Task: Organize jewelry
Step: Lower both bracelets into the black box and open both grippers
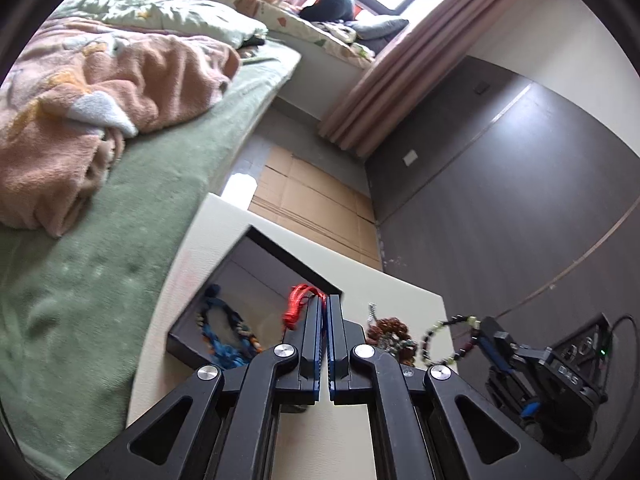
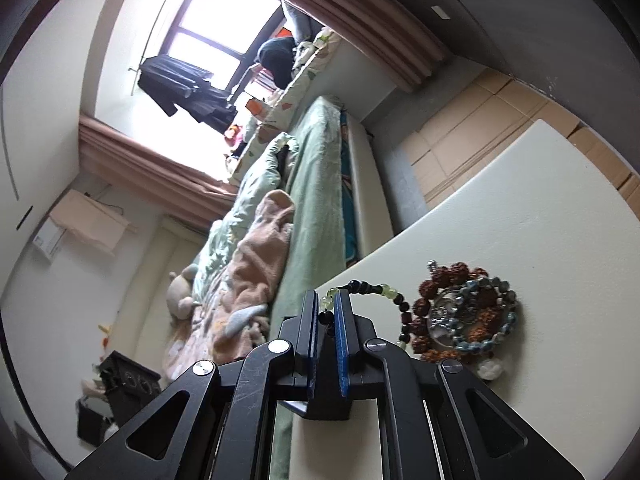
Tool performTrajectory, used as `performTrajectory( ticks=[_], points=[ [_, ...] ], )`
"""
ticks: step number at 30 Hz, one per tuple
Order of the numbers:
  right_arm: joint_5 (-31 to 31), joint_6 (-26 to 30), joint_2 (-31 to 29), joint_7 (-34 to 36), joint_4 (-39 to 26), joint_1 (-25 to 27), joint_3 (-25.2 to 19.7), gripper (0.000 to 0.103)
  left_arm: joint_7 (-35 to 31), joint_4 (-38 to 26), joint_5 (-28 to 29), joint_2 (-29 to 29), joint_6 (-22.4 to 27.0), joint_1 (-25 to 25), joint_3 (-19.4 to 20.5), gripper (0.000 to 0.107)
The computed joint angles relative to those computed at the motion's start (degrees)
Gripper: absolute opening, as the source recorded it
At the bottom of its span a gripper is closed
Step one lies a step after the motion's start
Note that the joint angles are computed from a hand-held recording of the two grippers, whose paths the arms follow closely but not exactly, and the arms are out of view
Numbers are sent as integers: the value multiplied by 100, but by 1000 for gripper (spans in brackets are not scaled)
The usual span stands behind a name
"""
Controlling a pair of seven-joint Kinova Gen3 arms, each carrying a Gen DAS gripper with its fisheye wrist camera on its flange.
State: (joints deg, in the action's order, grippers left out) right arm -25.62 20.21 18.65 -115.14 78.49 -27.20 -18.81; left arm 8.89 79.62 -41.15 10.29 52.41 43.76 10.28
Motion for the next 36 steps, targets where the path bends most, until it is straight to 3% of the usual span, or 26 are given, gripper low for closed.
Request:
performTrajectory(
  ticks=[4,5,7,8,9,12,18,22,25,27,29,30,31,36],
  points=[
    [-395,-289,122,620,-16,337,-623,10,-70,141,353,-119,-206,-232,-2,4],
    [-455,-320,171,731,-63,354,-712,10,-128,141,448,-131,-202,-279,11,8],
    [-540,-362,250,912,-137,361,-841,10,-168,124,505,-126,-172,-319,17,37],
    [-557,-357,298,969,-193,334,-865,10,-87,119,442,-122,-127,-331,56,68],
    [-599,-367,336,1042,-221,341,-925,10,87,147,287,-128,-104,-280,58,85],
    [-691,-352,482,1231,-353,317,-1060,10,506,267,-98,-203,-11,-116,8,86],
    [-783,-275,799,1616,-729,176,-1245,10,877,613,88,-420,-185,-402,73,86],
    [-789,-258,972,1783,-963,8,-1260,10,1154,712,-129,-506,-76,-477,191,86],
    [-666,-66,1054,1571,-1188,-335,-865,10,1231,738,-207,-544,3,-527,268,86],
    [-336,308,1110,1105,-1472,-721,-334,11,1230,786,-174,-586,-35,-588,295,86],
    [-42,774,1316,732,-1864,-929,-102,33,1262,866,-149,-641,-107,-653,315,86],
    [-19,940,1407,642,-1986,-937,-98,58,1285,896,-144,-664,-122,-683,329,86],
    [38,1013,1407,480,-2010,-1002,13,64,1299,919,-139,-683,-133,-712,346,86],
    [107,956,1270,432,-1860,-928,3,64,1253,966,-88,-733,-191,-824,434,86]
  ],
)
